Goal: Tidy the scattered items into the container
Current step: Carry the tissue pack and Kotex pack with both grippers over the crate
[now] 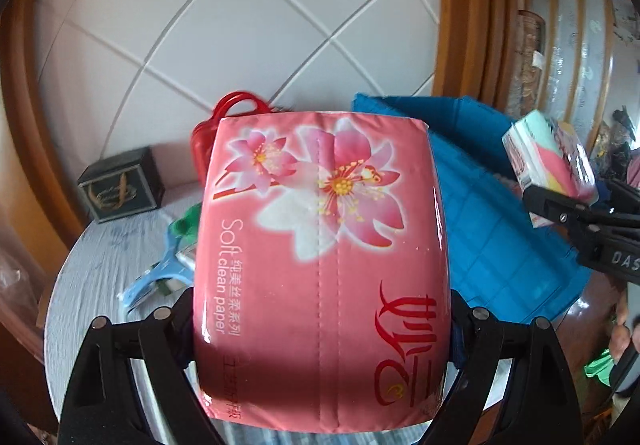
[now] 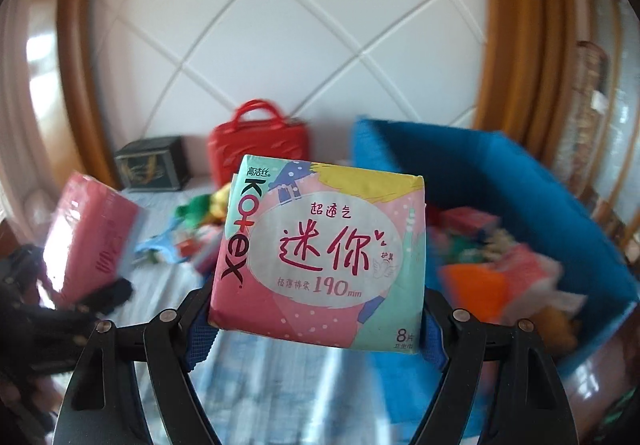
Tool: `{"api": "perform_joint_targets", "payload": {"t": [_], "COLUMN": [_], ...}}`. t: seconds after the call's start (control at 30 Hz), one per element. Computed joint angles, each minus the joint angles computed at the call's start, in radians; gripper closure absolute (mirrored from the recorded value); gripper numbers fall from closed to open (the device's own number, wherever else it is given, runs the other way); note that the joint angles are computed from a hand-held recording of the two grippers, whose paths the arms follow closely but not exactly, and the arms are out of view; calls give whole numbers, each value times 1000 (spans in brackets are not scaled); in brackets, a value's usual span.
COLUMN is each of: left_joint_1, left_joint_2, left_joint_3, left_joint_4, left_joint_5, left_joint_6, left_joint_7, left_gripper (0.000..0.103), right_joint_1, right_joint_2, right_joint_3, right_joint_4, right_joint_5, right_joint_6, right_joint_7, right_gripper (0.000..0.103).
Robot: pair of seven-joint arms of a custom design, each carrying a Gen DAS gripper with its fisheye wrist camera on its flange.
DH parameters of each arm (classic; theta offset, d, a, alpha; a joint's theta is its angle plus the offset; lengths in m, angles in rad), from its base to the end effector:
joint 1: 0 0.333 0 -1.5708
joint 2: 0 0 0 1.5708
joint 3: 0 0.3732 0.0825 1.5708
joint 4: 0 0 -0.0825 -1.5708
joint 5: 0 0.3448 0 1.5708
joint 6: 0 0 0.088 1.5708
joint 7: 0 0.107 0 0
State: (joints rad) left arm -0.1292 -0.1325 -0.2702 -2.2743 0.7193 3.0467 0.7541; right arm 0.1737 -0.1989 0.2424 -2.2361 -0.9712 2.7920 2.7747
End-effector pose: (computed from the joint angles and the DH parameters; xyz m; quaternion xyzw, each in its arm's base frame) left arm 0.4347 -0.2471 0.5795 -0.5365 0.7154 -0.3604 0.2655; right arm 0.4217 0.2390 0.5934 -0.6399 0.6190 -0.3215 0.3224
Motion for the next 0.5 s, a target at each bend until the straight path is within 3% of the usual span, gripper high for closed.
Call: {"api": "perform_joint_targets", "payload": {"t": [0.1,0.23,0.4,0.5], "left_joint_1": [-29,-152,-321,-403], "left_joint_2": [80,230,472,624], "left_joint_3": [-71,-106,-120,-134], "left_joint_4": [133,348,677,905], "left_joint_5": [93,182,79,-37], "left_joint_6": [-70,-228,-426,-605], "left_joint_7": [-115,-229,-161,-41], "left_gripper": [13,13,13,13], "right_joint_1": [-40,-83,-35,70], "right_joint_2": [-72,-119,-105,-57], "right_joint_3": [-78,-210,-425,-580], "right_joint_4": [-79,-161,-208,-194], "right_joint_5": [51,146,354,566], "right_joint_6": [50,121,157,123], "right_joint_7": [-109,-339,-719,-992], "right_gripper": [23,23,23,23]}}
